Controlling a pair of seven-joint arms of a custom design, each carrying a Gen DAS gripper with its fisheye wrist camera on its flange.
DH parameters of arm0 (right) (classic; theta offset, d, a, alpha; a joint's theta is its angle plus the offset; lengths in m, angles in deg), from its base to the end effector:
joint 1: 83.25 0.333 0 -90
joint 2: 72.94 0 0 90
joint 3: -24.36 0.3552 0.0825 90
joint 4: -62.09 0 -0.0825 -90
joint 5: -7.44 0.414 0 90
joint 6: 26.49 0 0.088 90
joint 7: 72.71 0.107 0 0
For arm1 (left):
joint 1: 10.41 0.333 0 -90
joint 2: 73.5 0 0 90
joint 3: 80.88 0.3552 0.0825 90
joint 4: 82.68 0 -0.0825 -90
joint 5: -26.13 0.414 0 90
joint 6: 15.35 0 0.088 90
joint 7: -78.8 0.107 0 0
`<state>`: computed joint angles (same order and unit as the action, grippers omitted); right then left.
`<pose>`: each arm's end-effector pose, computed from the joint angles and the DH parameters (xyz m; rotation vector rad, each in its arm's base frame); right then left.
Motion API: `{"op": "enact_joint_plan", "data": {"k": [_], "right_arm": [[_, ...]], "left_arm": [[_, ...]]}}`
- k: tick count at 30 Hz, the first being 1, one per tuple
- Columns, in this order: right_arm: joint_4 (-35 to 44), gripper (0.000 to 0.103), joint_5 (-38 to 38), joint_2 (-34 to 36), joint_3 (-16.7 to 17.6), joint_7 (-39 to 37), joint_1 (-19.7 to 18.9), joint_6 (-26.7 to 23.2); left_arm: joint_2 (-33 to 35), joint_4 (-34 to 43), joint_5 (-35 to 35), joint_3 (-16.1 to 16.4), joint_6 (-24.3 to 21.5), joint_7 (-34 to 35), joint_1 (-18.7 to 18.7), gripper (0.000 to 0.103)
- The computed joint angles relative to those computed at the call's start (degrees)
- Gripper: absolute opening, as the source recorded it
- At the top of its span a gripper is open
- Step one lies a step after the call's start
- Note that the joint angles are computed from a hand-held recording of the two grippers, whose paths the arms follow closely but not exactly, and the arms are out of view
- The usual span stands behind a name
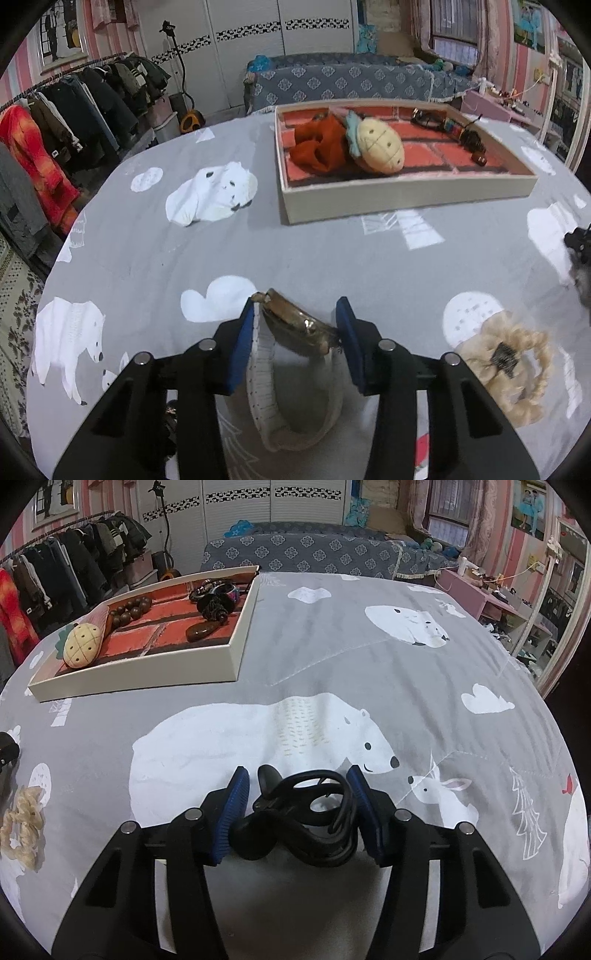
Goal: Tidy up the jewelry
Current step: 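Carry the watch and cable into the tray and open both tools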
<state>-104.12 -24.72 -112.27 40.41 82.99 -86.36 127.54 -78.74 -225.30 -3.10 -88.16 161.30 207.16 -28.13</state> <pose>0.3354 0.0869 0.4076 -1.3973 2.3117 -0.7969 0.4869 -0.1838 0.4114 -1.2160 2.3345 -0.7703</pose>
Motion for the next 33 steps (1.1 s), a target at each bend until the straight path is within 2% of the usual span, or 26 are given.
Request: {"op": "enact_joint_plan", "data": {"k": [6,12,19,26,29,33], "right_arm": [[0.9,0.055,0.0,-0.8,-0.2,-0.3,0.1,-0.5],[4.6,0.055,-1.4,1.1,0.1,-1.2,-1.3,-0.3],[10.9,0.055,-5.9,6.7,0.5,0.4,-4.2,3.0],[18.3,0.055,-11.3,15.9,-0.2,2.8,-5.7,6.6],[20.7,0.055,-12.6,19.8,-2.2,3.2,-4.4,7.9],[22.8,0.055,-14.8,23.8,-4.4,4.6,-2.5,8.3]], "left_arm": [[-0.9,2.3,-10.2,1.8,-1.8,7.7,-3.0,0.043],[-0.2,6.6,-14.9,0.4,-3.4,9.5,-3.0,0.042],[3.0,13.1,-21.0,-2.4,-5.6,12.4,-1.5,0.042],[9.3,20.5,-15.2,-6.8,-6.6,5.8,1.8,0.041],[12.1,22.3,-9.5,-7.8,-6.0,0.7,2.7,0.041],[14.8,23.0,0.1,-7.3,-4.2,-7.1,2.5,0.041]]}}
